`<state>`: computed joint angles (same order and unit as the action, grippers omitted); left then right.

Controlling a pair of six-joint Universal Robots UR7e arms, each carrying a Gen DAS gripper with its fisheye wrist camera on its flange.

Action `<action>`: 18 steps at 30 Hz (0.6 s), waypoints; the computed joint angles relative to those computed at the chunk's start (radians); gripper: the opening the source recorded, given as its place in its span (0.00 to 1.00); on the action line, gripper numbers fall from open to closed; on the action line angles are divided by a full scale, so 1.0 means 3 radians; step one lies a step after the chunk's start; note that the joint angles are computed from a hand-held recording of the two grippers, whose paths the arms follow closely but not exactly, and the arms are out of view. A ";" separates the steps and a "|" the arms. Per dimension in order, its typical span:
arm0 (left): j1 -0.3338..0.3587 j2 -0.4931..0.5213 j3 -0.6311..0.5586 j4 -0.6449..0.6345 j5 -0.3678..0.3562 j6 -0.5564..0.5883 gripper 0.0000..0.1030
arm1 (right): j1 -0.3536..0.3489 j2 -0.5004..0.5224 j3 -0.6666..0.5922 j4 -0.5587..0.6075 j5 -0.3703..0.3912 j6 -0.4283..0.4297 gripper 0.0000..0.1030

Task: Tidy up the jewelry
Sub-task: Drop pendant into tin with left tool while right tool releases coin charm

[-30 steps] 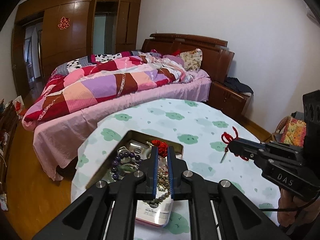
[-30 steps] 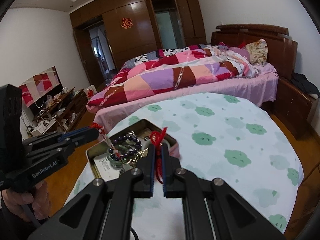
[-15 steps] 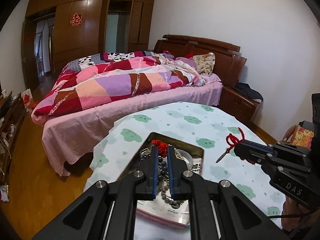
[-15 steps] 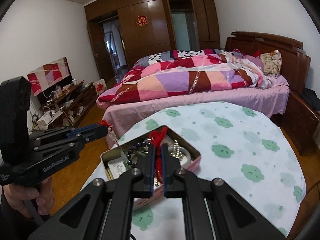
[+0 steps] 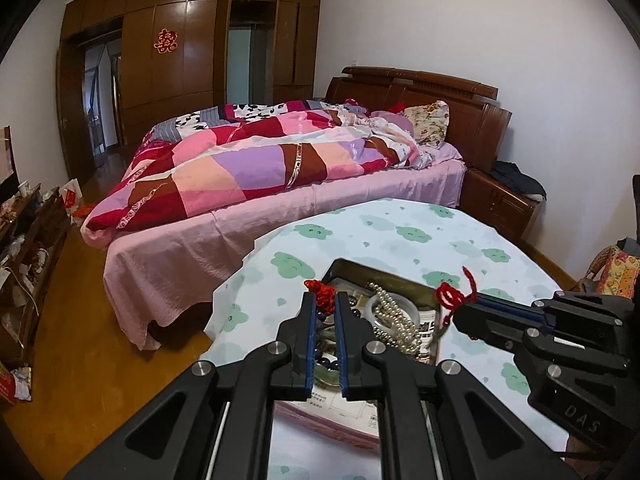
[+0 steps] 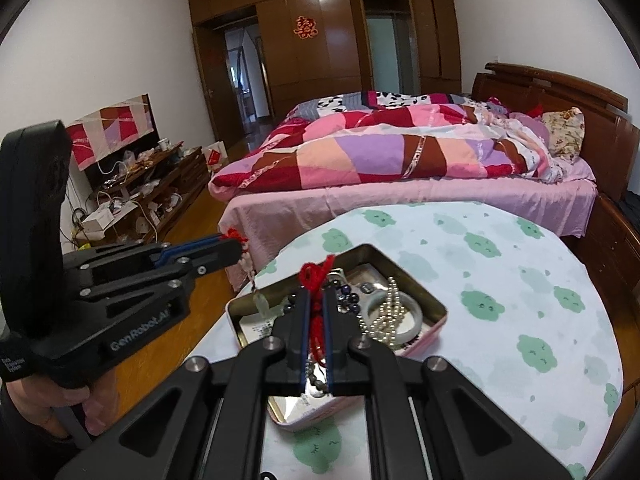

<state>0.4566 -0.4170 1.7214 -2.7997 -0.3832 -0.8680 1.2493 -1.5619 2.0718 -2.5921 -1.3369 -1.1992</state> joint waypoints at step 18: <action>0.0157 0.0085 -0.0066 0.0288 -0.0099 -0.0168 0.08 | 0.0006 0.0150 0.0068 -0.0110 -0.0150 0.0029 0.08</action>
<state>0.5036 -0.3916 1.7017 -2.7134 -0.4128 -0.9185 1.2512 -1.5170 2.0921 -2.6251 -1.3820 -1.1905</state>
